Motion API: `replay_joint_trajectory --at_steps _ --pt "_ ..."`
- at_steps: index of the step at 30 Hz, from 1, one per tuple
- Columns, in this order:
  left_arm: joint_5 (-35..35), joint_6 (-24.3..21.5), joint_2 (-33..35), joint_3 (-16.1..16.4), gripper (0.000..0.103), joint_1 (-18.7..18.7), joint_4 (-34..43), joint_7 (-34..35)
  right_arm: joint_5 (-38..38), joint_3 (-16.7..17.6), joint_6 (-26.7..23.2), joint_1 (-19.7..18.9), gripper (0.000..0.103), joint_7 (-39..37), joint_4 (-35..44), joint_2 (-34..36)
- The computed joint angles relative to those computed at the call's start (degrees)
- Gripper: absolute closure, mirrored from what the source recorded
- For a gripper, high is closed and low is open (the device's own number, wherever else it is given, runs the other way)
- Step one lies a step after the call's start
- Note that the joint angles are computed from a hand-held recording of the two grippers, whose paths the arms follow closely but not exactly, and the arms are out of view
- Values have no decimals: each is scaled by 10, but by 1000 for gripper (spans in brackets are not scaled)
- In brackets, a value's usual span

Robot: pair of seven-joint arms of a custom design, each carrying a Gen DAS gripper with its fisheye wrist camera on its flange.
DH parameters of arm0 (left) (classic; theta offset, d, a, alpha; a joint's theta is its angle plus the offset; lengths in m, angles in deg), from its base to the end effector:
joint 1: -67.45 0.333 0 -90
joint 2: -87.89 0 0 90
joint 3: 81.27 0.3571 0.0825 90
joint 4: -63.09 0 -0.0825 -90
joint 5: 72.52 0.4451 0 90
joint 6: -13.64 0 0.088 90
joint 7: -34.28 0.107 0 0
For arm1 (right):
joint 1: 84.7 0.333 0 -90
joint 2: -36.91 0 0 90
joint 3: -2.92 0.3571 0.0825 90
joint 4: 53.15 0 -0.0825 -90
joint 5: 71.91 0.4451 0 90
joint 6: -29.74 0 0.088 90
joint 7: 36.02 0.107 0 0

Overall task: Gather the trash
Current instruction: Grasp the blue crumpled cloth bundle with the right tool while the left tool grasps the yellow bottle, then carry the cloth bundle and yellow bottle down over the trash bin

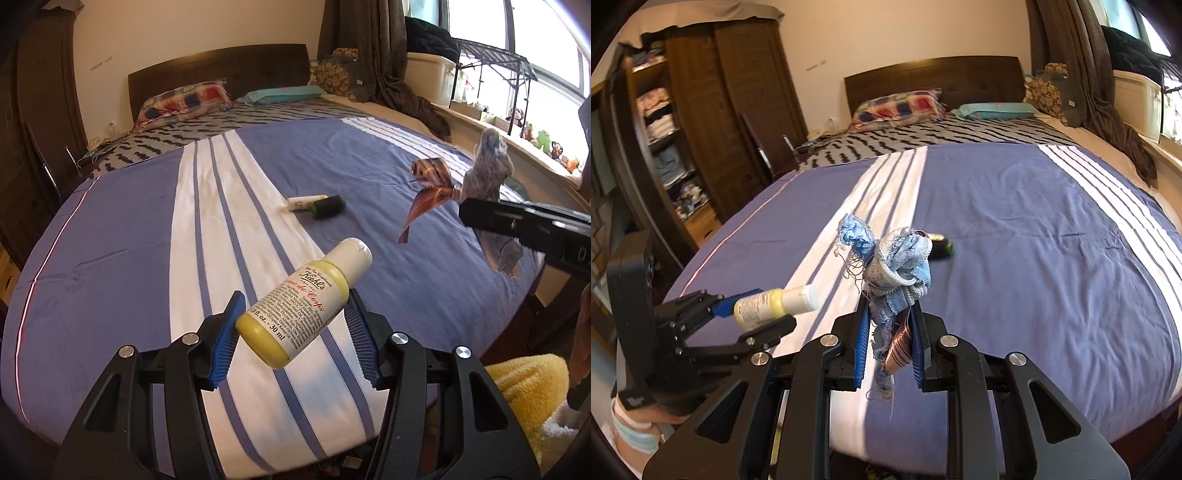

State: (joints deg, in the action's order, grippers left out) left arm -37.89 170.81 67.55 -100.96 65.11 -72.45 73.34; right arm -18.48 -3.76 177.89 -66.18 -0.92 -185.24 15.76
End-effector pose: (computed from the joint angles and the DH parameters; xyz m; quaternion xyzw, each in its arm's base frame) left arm 0.4777 -0.2327 0.5404 -0.6454 0.6446 -0.2756 0.3034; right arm 0.5192 0.0877 0.5729 -0.7650 0.4528 -0.1082 0.4450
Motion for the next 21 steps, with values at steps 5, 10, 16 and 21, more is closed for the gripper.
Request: replay_joint_trajectory --at_steps 5,10,16,21 --pt "-14 1 -79 -21 51 -8 -57 -33 5 -12 -10 9 82 -32 -72 -80" --pt "-46 2 -147 -41 50 -24 -112 -55 -3 -26 -20 15 83 -39 -133 -146" --pt "-90 -12 -174 -58 50 -51 -158 -66 -36 -32 -7 18 83 -16 -203 -200" --pt "-124 -15 -160 -53 50 -79 -188 -65 -82 -32 -6 14 83 13 -242 -210"
